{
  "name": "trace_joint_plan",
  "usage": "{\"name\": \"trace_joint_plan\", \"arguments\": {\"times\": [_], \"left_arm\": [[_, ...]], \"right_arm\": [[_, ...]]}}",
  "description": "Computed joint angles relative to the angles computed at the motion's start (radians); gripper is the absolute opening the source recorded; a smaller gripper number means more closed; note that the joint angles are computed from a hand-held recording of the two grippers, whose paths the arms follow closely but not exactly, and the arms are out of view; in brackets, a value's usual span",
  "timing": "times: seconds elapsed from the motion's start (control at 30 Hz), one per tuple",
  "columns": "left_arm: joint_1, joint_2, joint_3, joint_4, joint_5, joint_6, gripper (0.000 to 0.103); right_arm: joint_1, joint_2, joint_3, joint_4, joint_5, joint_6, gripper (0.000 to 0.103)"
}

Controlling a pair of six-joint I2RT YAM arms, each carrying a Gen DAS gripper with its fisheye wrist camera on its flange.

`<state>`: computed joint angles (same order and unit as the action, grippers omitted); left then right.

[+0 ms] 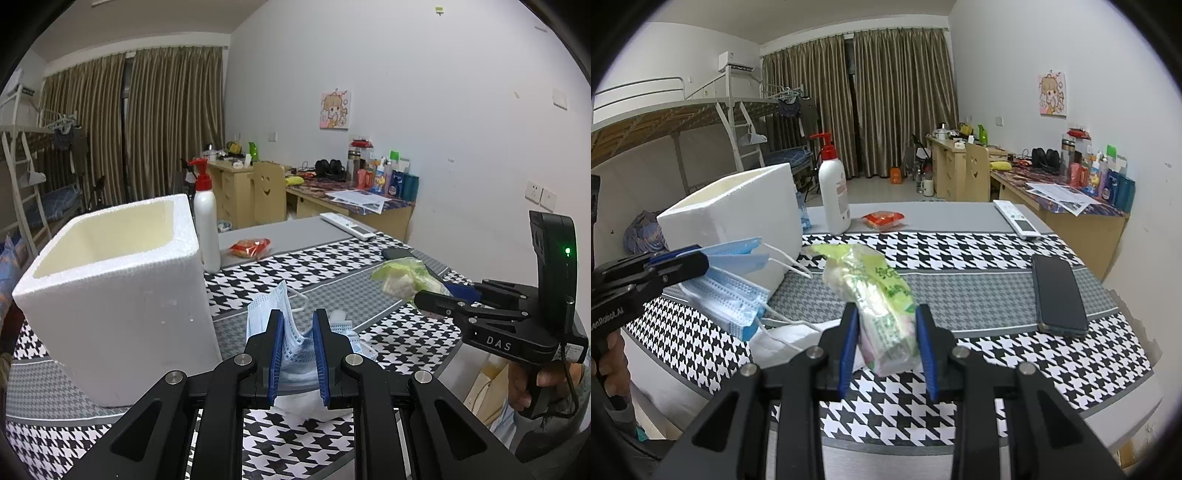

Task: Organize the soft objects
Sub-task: 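Lift the blue face masks with the left tool while the right tool grasps the plastic bag, then carry the face masks and plastic bag with both tools over the white foam box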

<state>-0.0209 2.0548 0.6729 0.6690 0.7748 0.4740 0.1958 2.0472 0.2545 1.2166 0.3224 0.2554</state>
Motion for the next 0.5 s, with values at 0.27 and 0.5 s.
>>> {"name": "trace_joint_plan", "arguments": {"times": [0.27, 0.5], "left_arm": [[-0.009, -0.029, -0.005, 0.019, -0.007, -0.021, 0.018], [-0.017, -0.025, -0.006, 0.044, -0.024, -0.038, 0.018]], "right_arm": [[0.012, -0.027, -0.019, 0.018, 0.006, -0.005, 0.035], [0.011, -0.048, -0.022, 0.021, -0.002, -0.016, 0.035]]}}
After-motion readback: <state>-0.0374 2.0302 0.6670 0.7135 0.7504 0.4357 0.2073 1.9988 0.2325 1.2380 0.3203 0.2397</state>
